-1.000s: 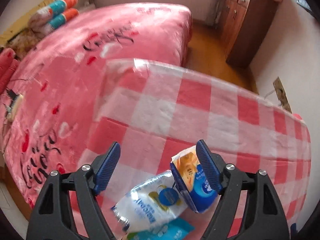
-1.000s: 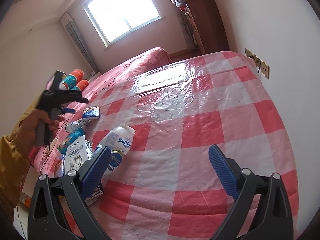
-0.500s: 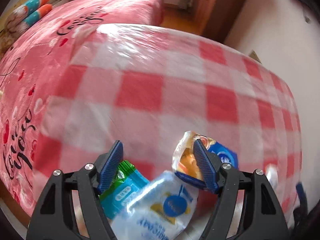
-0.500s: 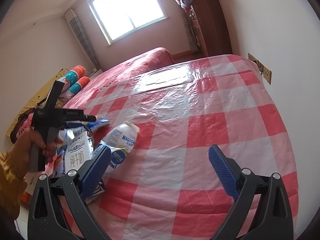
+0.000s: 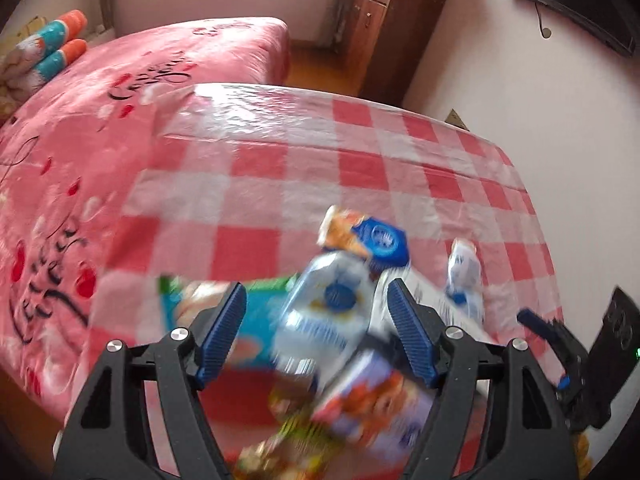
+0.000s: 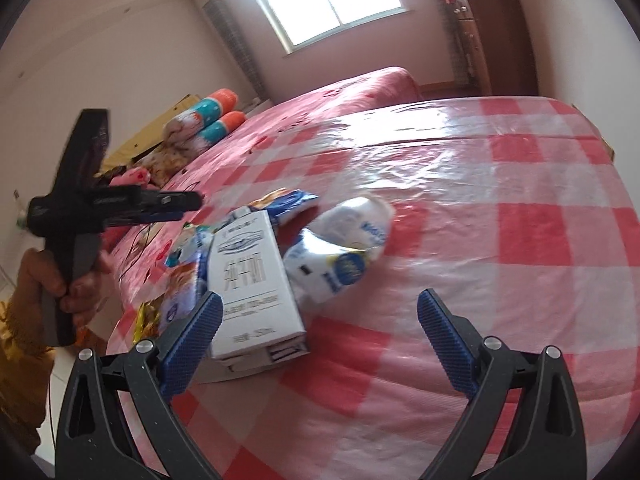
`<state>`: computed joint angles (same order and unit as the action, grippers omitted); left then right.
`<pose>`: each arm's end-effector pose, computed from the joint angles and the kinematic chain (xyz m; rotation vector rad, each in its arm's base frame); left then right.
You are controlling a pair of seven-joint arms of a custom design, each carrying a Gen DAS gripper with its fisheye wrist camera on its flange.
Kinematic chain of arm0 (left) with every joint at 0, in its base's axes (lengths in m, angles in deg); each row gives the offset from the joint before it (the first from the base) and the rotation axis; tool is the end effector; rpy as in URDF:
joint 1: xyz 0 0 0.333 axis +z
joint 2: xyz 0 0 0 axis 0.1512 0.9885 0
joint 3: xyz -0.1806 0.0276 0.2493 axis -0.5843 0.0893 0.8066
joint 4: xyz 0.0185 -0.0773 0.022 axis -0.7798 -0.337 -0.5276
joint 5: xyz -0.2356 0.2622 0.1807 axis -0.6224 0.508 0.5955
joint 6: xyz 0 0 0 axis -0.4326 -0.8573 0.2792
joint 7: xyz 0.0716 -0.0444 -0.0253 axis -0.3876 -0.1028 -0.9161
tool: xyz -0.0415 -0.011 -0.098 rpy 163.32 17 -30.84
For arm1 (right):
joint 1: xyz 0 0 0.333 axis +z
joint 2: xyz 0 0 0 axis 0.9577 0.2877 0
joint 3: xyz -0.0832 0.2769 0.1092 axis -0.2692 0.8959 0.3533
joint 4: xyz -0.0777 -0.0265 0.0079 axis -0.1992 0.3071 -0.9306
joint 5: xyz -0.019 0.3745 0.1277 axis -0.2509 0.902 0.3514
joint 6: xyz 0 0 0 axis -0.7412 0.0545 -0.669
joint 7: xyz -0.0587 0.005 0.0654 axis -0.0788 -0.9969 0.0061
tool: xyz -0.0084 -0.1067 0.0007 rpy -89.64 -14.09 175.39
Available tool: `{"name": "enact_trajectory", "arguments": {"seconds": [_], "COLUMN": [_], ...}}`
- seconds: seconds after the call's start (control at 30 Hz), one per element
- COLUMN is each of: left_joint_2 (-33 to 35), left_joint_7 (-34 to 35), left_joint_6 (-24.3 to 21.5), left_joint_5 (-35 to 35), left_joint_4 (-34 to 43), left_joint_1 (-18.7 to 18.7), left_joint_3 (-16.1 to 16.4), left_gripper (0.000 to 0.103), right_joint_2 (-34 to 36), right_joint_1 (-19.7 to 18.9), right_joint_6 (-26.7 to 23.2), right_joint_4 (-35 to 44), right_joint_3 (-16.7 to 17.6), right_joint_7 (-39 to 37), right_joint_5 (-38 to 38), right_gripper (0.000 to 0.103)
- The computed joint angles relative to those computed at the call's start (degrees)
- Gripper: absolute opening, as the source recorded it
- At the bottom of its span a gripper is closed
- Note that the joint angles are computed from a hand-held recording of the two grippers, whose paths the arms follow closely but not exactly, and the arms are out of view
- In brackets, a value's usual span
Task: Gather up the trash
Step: 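Grasp the purple snack packet with the left gripper while the right gripper grasps the milk carton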
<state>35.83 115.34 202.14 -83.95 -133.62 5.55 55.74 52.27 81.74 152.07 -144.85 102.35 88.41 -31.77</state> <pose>0.5912 -0.1180 0.5611 -1.5770 2.4033 -0.8246 0.4374 0.2177 0.4887 -1.4325 1.7107 -0.3473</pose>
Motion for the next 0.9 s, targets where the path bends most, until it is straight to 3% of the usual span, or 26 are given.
{"name": "enact_trajectory", "arguments": {"seconds": [0.13, 0.23, 0.3, 0.37, 0.6, 0.77, 0.83, 0.9], "left_joint_2": [-5.42, -9.35, -10.54, -10.70, -9.36, -8.34, -8.15, -7.90], "left_joint_7": [-0.42, -0.46, -0.61, -1.33, -4.78, -9.30, -12.53, -15.02], "left_joint_6": [-3.88, -4.85, -6.86, -7.43, -3.77, -0.73, 0.96, 1.91], "left_joint_5": [-4.33, -7.58, -10.71, -11.79, -11.07, -7.19, -4.08, -2.11], "left_joint_4": [-5.61, -10.77, -12.53, -13.36, -13.56, -13.17, -13.55, -13.86], "left_joint_1": [0.89, 0.30, -0.32, -0.91, -2.44, -3.43, -3.71, -4.00], "left_joint_3": [1.92, 3.14, 4.32, 4.43, 2.95, 1.36, 0.62, 0.39], "left_gripper": [0.074, 0.074, 0.074, 0.074, 0.074, 0.073, 0.071, 0.067], "right_joint_2": [2.56, 3.32, 3.94, 4.18, 4.63, 4.84, 4.89, 5.04], "right_joint_1": [6.61, 5.53, 8.06, 8.24, 15.99, 14.31, 14.09, 15.34], "right_joint_6": [1.01, -0.12, -0.66, -1.22, -0.60, -1.88, -2.20, -2.62], "right_joint_4": [1.70, 2.88, 3.51, 3.88, 4.11, 4.74, 4.97, 5.16], "right_joint_3": [-5.05, -3.42, -5.40, -5.48, -12.53, -10.84, -10.64, -11.78], "right_joint_7": [-4.50, -5.58, -7.51, -7.80, -15.99, -17.06, -17.44, -18.86], "right_joint_5": [2.54, 1.56, 2.96, 3.22, 11.84, 12.61, 12.84, 14.62], "right_gripper": [0.097, 0.097, 0.097, 0.097, 0.097, 0.095, 0.084, 0.082]}}
